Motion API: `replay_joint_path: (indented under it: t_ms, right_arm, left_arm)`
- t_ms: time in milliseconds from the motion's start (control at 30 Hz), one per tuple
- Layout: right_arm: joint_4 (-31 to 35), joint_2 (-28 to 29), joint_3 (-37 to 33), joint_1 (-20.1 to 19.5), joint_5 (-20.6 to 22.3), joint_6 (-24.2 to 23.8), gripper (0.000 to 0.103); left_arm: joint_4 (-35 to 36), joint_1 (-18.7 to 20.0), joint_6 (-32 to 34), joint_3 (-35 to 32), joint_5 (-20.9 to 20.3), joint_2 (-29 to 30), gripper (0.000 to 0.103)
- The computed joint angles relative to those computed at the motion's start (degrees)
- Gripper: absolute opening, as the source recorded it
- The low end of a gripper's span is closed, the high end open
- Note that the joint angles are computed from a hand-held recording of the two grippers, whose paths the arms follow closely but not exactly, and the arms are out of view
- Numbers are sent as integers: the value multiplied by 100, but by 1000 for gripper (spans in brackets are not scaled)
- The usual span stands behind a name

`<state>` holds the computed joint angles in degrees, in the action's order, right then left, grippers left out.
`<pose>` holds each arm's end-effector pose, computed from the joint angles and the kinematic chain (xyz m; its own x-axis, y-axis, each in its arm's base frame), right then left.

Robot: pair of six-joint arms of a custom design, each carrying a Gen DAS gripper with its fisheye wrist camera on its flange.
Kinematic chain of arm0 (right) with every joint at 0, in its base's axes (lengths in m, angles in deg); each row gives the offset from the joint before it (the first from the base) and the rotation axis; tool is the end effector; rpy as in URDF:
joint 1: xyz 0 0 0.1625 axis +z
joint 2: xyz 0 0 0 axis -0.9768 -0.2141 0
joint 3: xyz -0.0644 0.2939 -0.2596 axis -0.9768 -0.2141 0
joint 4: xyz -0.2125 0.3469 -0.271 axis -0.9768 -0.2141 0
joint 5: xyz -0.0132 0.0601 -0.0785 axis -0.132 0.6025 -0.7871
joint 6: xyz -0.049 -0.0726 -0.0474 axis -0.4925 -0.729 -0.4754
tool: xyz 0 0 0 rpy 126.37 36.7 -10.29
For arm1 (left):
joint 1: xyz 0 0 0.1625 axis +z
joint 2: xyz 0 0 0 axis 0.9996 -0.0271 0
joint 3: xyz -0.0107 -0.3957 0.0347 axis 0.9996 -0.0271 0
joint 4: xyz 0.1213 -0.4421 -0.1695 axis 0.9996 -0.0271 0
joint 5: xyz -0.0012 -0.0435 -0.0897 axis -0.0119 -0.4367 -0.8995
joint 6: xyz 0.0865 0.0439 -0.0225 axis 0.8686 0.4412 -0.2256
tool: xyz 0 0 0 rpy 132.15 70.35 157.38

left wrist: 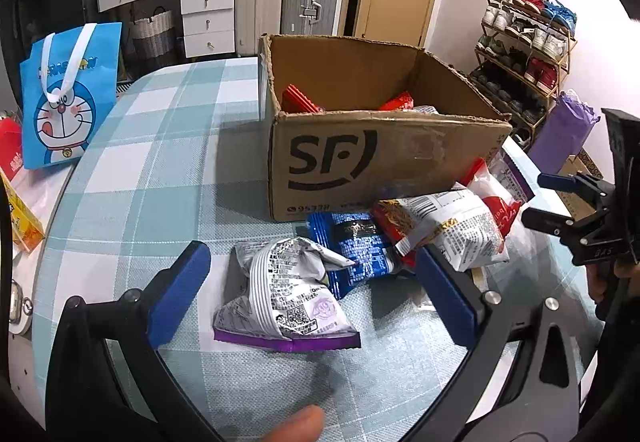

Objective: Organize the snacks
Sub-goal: 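Move the right gripper to the purple candy bag and grasp it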

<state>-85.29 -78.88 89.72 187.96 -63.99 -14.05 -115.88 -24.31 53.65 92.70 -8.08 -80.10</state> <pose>0.3525 -0.6865 0.0237 -0.6229 -0.5819 0.5229 -0.7356 0.6631 -0.1383 -0.0471 -0.5796 0.3115 -0.7757 -0.1522 -0.6124 0.3524 0.7005 -0.6206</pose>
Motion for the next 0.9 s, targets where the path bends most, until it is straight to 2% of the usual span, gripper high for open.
replay_joint_path:
  t_ms: [133,267,400,633,733,900]
  right_arm:
    - [134,36,-31,-50,88,25,102]
    - [206,173,-170,-51,-55,120,102]
    - [345,271,-317,-95,31,168,102]
    - [539,518,-636,-77,-78,-63,102]
    - [655,570,-733,-106,11,-94,100]
    - [798,621,-855,-162,281,-56,91]
  left_arm:
    - [-84,0,47,19,146,9,102]
    - [17,32,-100,85,105,-87,102]
    - [26,45,-138,146,81,-158,102]
    - [14,86,-206,143,111,-158,102]
    - [24,101,-217,132,99,-159,102]
    - [57,117,-229,105,115,-144,102]
